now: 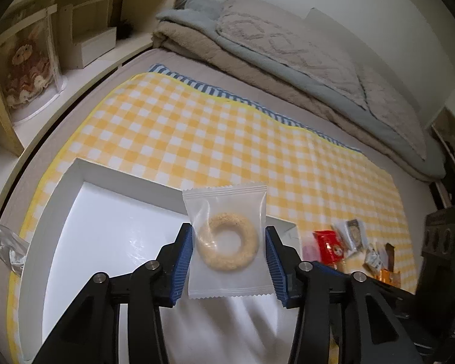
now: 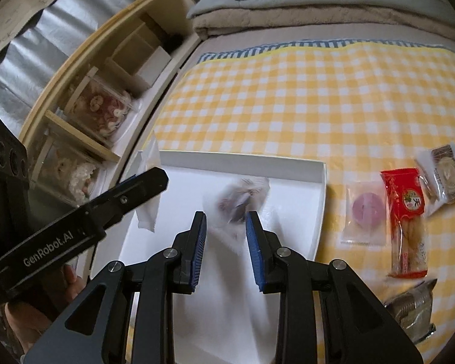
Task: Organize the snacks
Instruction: 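Carry both held snacks into the white box and open both grippers, then move both tools back over the remaining snacks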
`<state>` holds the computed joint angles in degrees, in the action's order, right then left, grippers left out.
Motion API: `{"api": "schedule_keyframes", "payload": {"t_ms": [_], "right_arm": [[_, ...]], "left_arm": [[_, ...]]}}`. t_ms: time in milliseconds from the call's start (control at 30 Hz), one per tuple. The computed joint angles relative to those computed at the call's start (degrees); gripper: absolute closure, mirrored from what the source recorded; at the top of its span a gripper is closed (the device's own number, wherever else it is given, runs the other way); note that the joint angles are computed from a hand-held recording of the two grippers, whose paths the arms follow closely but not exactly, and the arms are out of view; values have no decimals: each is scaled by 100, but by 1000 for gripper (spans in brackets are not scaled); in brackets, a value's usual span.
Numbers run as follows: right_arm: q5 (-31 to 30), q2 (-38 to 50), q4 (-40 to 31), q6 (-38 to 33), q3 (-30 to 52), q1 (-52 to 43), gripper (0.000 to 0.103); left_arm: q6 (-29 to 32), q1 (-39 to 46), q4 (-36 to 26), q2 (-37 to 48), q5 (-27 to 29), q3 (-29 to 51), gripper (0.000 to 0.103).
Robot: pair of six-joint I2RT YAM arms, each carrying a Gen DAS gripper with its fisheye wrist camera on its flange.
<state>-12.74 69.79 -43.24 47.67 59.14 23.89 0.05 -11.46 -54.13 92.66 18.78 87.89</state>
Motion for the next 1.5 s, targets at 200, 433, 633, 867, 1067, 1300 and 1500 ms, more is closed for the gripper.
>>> {"api": "schedule_keyframes", "payload": {"t_ms": [200, 433, 633, 867, 1067, 1300, 1500], "right_arm": [[13, -300, -308, -271, -102, -271, 52], [308, -810, -788, -384, -58, -228, 43], [807, -1050, -1275, -359, 111, 170, 22], [1329, -1277, -1771, -241, 252, 583, 0], [1704, -1471, -2081, -69, 406, 974, 0], [2021, -1593, -2373, 246, 611, 1489, 0], [2487, -1746, -2764, 601, 851, 2032, 0]], "left_arm": [[197, -27, 123, -123, -133, -251, 34], [425, -66, 71, -740, -311, -650, 20], [560, 18, -121, -1221, -337, -868, 10], [830, 198, -536, -1631, -256, -851, 0], [986, 234, -989, -1922, -204, -732, 0], [1208, 403, -1631, -2222, -69, -475, 0], [1459, 686, -2123, -2599, 105, -342, 0]]}}
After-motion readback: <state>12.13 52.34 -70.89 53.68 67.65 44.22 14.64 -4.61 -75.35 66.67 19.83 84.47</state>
